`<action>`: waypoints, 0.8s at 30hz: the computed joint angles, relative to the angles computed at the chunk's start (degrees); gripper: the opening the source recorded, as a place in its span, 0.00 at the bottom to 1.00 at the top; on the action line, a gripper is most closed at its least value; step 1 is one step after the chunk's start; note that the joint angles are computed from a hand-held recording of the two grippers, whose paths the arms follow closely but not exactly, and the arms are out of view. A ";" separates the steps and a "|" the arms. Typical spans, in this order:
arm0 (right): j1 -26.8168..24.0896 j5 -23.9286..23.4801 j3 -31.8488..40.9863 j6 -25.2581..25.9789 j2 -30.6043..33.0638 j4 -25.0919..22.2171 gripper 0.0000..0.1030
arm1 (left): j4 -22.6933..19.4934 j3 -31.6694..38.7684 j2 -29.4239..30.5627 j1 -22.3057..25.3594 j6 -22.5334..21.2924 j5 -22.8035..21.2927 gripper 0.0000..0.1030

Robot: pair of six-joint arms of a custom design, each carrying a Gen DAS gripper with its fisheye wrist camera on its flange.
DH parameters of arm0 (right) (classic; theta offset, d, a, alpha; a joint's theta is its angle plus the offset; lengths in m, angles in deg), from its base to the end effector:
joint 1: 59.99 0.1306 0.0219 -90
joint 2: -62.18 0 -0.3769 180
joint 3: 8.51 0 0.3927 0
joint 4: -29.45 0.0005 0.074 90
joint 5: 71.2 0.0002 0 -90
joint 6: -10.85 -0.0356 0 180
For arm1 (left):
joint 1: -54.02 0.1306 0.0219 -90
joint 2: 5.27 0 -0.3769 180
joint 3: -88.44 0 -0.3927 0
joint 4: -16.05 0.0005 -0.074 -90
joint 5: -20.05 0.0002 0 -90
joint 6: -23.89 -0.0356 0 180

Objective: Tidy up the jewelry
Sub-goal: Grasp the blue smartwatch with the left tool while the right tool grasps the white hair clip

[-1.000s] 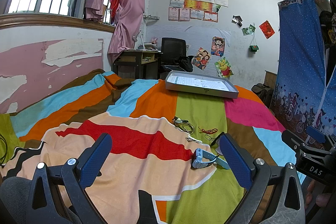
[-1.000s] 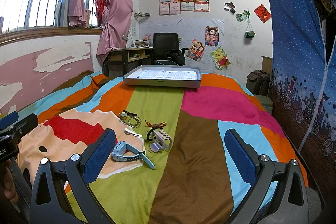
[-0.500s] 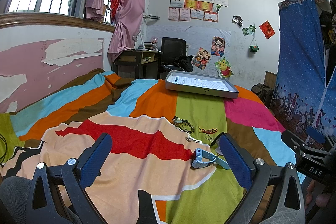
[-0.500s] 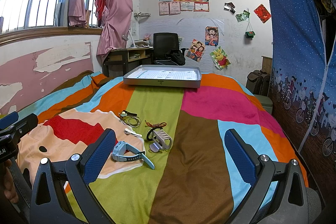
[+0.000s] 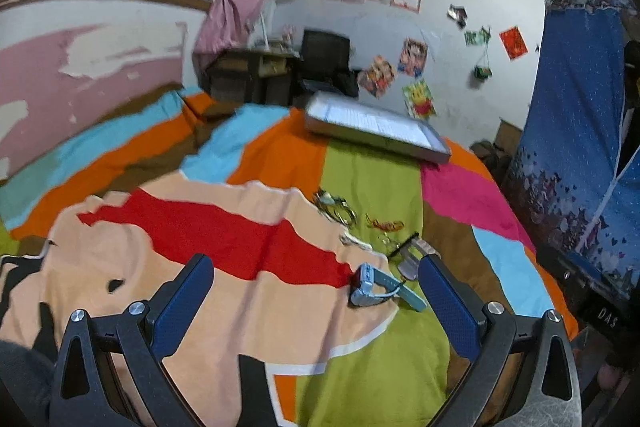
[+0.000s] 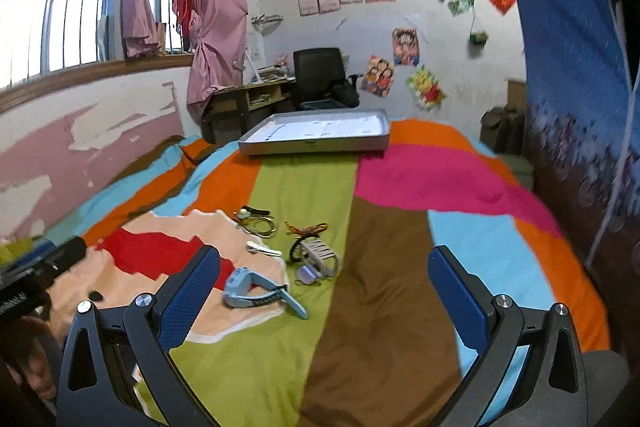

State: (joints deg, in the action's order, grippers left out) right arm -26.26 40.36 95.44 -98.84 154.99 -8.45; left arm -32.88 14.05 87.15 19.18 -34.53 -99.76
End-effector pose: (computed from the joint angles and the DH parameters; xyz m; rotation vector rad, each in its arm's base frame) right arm 0.4410 0.2781 0.5345 -0.0117 2.0092 0.2128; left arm 0.4244 -0.2745 0.5353 -0.2250 2.0925 -0.1208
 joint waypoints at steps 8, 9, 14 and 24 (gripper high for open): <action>-5.80 -11.36 11.38 4.84 9.94 -6.80 0.99 | -4.54 8.58 9.50 2.72 -1.25 8.54 0.99; -6.18 -12.26 12.57 5.23 10.82 -7.55 0.99 | -4.42 8.92 10.00 2.86 -1.73 9.12 0.98; -8.83 -19.94 21.69 6.80 18.70 -13.60 0.99 | -4.41 12.15 14.75 3.45 -5.37 13.26 0.85; -10.09 -27.17 33.79 11.51 30.75 -20.82 0.85 | -5.13 13.91 19.06 4.96 -6.92 19.71 0.55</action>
State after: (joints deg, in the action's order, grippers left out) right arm -36.36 13.19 129.23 -87.34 185.74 -29.27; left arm -38.01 27.96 106.22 24.14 -41.45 -80.05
